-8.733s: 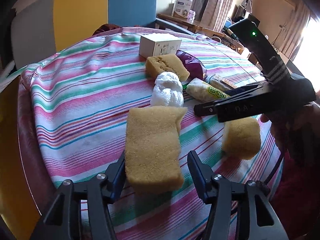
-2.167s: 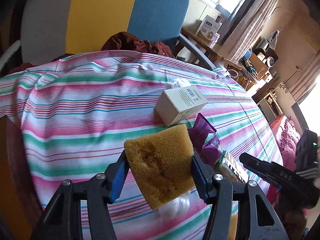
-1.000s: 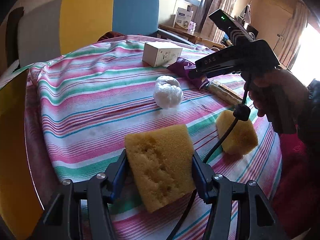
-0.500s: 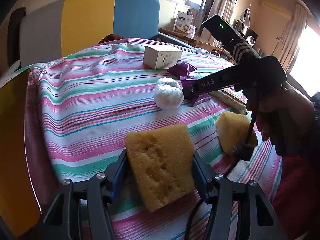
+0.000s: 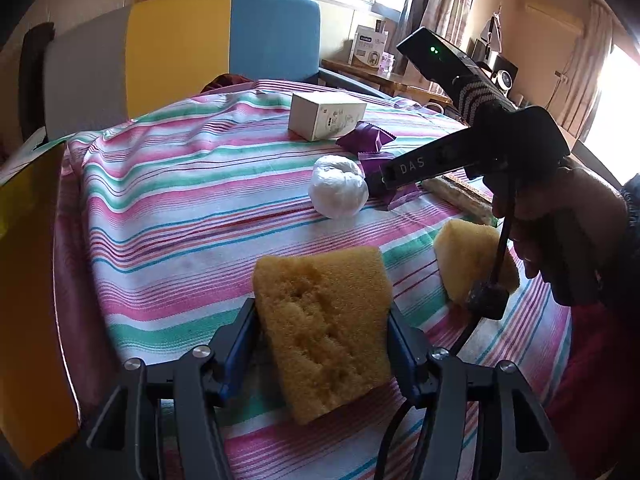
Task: Organize objects
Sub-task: 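Carry the yellow sponge into the gold tray and release with left gripper while right holds purple bag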
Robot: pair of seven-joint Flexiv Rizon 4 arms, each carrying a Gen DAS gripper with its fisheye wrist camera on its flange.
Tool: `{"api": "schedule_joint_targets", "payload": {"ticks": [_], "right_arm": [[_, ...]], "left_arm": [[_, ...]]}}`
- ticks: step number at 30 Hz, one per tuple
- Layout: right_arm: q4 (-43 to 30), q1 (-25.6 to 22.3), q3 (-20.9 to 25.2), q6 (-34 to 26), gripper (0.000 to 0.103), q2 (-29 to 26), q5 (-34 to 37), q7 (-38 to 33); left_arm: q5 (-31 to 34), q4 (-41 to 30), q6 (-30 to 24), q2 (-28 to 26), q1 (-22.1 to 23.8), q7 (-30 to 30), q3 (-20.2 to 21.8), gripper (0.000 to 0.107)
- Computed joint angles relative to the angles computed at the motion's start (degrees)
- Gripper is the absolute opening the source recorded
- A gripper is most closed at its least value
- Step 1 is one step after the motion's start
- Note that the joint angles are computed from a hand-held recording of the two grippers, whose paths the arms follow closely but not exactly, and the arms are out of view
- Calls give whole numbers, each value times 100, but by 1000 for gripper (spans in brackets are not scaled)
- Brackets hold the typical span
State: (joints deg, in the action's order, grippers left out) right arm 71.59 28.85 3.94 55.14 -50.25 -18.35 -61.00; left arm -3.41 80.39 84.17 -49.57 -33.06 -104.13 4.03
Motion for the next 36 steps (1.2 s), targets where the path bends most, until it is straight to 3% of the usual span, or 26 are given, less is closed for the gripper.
{"api": "schedule_joint_targets", "payload": {"ticks": [20, 22, 27, 33, 36], "right_arm": [[126, 33, -38, 137, 32, 31, -91, -42], [136, 22, -28, 176, 32, 28, -93, -68], [153, 40, -49, 187, 32, 34, -119, -69], [228, 79, -105, 233, 32, 67, -193, -10], [238, 82, -109, 233, 32, 73, -217, 5]], "left_arm": [[54, 5, -104, 48, -18, -46, 29, 59], [-24, 78, -222, 162, 97, -14, -161, 56], [-155, 597, 392, 635, 406, 52, -568, 56], [-604, 1344, 543, 1313, 473, -544, -53, 56], [-473, 1592, 241, 1539, 178, -1106, 829, 56]]}}
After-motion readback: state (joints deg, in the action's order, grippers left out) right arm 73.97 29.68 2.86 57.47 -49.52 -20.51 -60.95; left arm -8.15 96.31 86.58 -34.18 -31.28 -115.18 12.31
